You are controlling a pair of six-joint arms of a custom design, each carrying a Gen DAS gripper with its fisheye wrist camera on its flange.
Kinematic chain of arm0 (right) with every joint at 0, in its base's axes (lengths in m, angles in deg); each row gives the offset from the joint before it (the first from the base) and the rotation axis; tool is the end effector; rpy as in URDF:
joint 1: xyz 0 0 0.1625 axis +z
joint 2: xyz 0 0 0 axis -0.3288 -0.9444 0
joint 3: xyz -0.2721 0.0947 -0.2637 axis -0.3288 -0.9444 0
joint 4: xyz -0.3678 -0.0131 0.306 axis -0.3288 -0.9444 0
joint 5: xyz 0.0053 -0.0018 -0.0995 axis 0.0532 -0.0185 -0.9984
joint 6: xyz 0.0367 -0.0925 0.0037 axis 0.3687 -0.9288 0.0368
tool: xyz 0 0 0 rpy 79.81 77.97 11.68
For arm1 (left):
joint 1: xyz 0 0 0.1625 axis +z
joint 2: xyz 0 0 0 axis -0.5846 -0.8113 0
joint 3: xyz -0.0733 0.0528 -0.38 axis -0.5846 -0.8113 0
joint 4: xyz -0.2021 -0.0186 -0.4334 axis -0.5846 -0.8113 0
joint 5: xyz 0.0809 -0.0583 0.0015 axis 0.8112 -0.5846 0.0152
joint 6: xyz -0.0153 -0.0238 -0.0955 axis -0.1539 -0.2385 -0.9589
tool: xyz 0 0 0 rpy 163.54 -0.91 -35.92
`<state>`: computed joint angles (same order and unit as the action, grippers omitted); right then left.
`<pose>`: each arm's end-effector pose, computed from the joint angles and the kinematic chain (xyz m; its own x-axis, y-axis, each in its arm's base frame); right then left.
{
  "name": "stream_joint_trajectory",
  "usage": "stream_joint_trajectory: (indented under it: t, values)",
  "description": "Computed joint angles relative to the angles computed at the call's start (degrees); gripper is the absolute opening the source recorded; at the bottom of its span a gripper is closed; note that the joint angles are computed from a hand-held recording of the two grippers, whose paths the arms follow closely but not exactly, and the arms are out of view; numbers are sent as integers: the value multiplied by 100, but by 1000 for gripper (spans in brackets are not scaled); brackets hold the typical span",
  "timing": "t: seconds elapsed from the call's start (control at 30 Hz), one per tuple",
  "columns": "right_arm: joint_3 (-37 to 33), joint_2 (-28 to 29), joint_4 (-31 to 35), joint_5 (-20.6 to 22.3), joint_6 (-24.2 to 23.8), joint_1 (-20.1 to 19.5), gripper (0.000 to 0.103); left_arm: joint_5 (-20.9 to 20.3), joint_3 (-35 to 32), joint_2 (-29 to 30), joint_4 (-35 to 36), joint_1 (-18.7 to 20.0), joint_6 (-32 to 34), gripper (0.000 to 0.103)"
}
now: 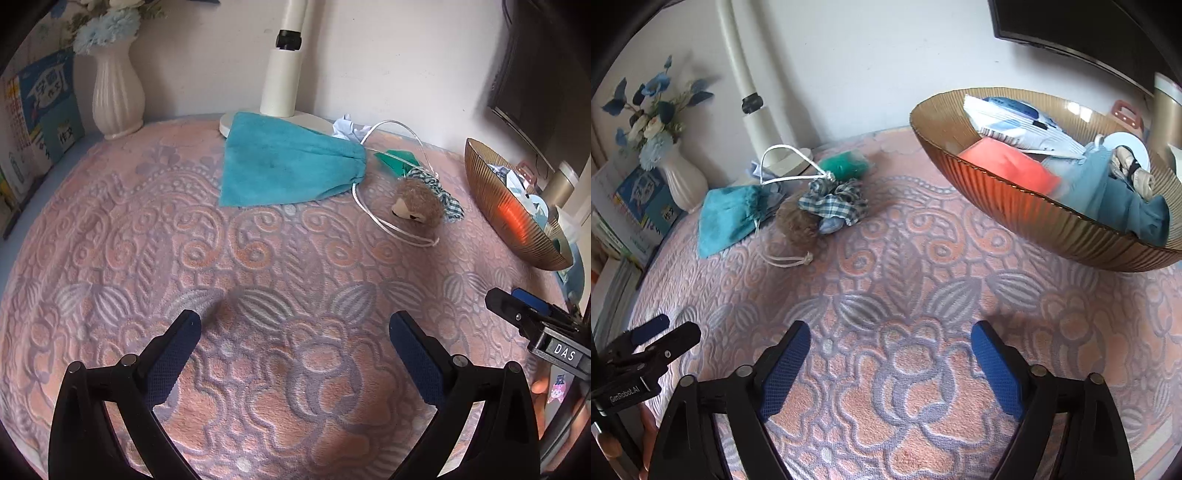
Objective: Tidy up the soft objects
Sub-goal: 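Move both open grippers back toward the teal bag and plaid scrunchie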
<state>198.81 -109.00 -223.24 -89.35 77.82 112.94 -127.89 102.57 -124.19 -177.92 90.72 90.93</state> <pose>0.1072 -0.5821 0.1850 -0.7856 0.3289 0.5241 -0.0881 0.7790 -0.6208 -0.2374 -0.6714 0.0595 -0.7620 0.3285 -0.5580 0.5585 0.7695 -0.3097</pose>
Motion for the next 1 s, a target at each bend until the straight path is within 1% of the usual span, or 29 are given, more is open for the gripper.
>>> stream_joint_trajectory:
  t: [0.07,0.13,0.27,0.33,0.43,1.0]
  values:
    - [-30,45,-6,-51,-43,9,92,-138,-53,-23,186,65,-181,102]
    - [-100,143,28,-207,-117,62,94,-170,-39,-40,159,87,-233,102]
    - [-279,331,245,-480,-250,152,99,-71,20,-62,141,52,-225,102]
    - [-317,358,325,-479,-265,148,102,35,-18,0,173,19,-200,102]
    - [-310,346,346,-434,-257,130,103,152,-39,37,236,-27,-194,102]
    - [-288,322,343,-452,-260,132,103,164,-77,66,263,-34,-196,102]
